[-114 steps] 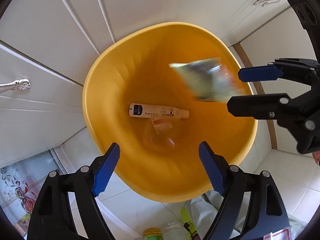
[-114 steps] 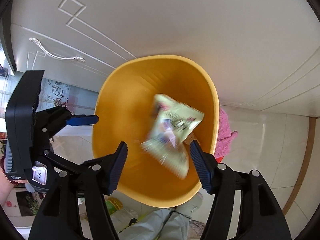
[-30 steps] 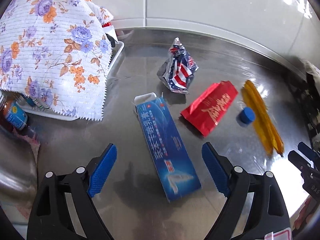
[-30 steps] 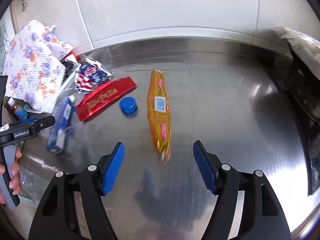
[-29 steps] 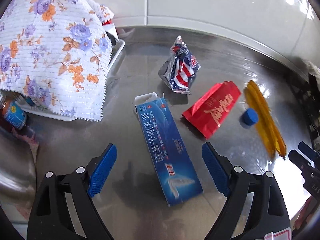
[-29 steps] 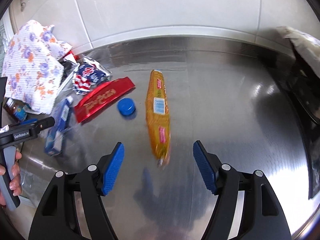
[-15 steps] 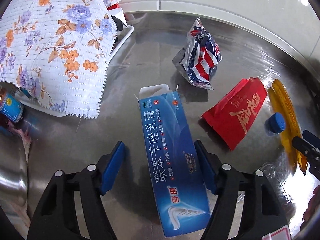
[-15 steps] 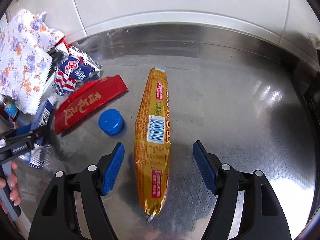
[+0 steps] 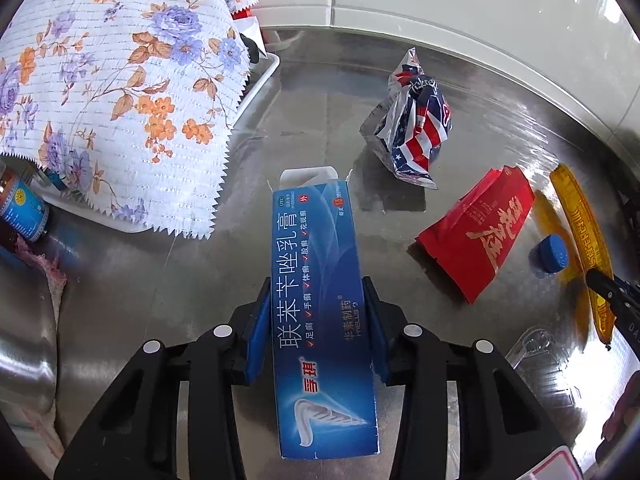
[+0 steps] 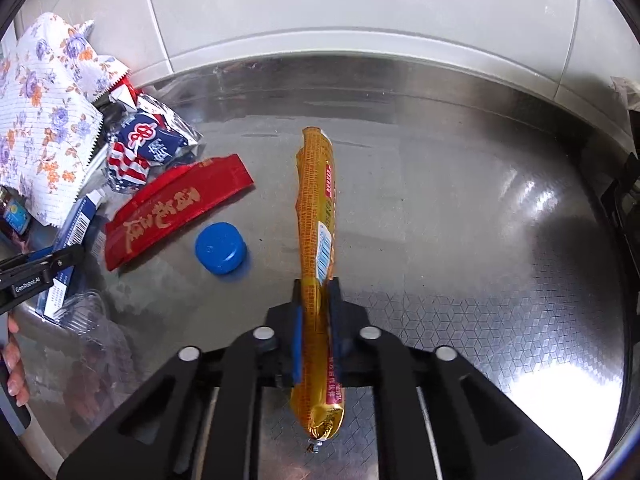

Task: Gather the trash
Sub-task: 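Lift the toothpaste box and sausage and carry both down over the yellow bin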

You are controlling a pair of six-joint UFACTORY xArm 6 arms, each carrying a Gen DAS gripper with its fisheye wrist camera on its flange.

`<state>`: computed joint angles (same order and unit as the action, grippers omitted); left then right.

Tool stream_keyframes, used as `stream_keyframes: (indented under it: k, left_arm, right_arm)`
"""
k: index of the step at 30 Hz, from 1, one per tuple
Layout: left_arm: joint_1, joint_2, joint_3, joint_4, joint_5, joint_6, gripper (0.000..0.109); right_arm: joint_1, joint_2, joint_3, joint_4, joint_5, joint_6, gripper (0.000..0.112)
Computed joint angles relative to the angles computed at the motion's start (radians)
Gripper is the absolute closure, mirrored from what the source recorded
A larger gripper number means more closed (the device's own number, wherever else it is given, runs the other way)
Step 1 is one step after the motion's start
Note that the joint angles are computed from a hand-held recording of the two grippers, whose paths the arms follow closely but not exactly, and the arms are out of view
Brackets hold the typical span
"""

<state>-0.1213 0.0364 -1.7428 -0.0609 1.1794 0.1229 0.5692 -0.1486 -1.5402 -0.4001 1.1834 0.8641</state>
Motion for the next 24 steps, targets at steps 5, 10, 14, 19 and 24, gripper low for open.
stream_keyframes:
  k: [5,10,14,19,24]
  left_arm:
    - [0.027,-0.036,0.018,-0.03,0.005,0.034,0.068]
    - [0.054,-0.066,0.011,-0.065,0.025,0.093,0.068]
    - [0.077,-0.101,0.02,-0.098,0.037,0.147,0.068]
    - [0.108,-0.156,0.032,-0.154,0.067,0.223,0.068]
    - [0.127,-0.203,0.049,-0.194,0.085,0.285,0.068]
  right_arm:
    - [0.028,-0.004,-0.025,-0.018,0.023,0.017,0.106]
    - [0.072,-0.008,-0.052,-0.05,0.06,0.065,0.106]
    - [0.118,-0.019,-0.069,-0.087,0.107,0.112,0.106]
    - [0.194,-0.034,-0.089,-0.145,0.186,0.194,0.106]
    - [0.283,-0.02,-0.141,-0.211,0.278,0.267,0.106]
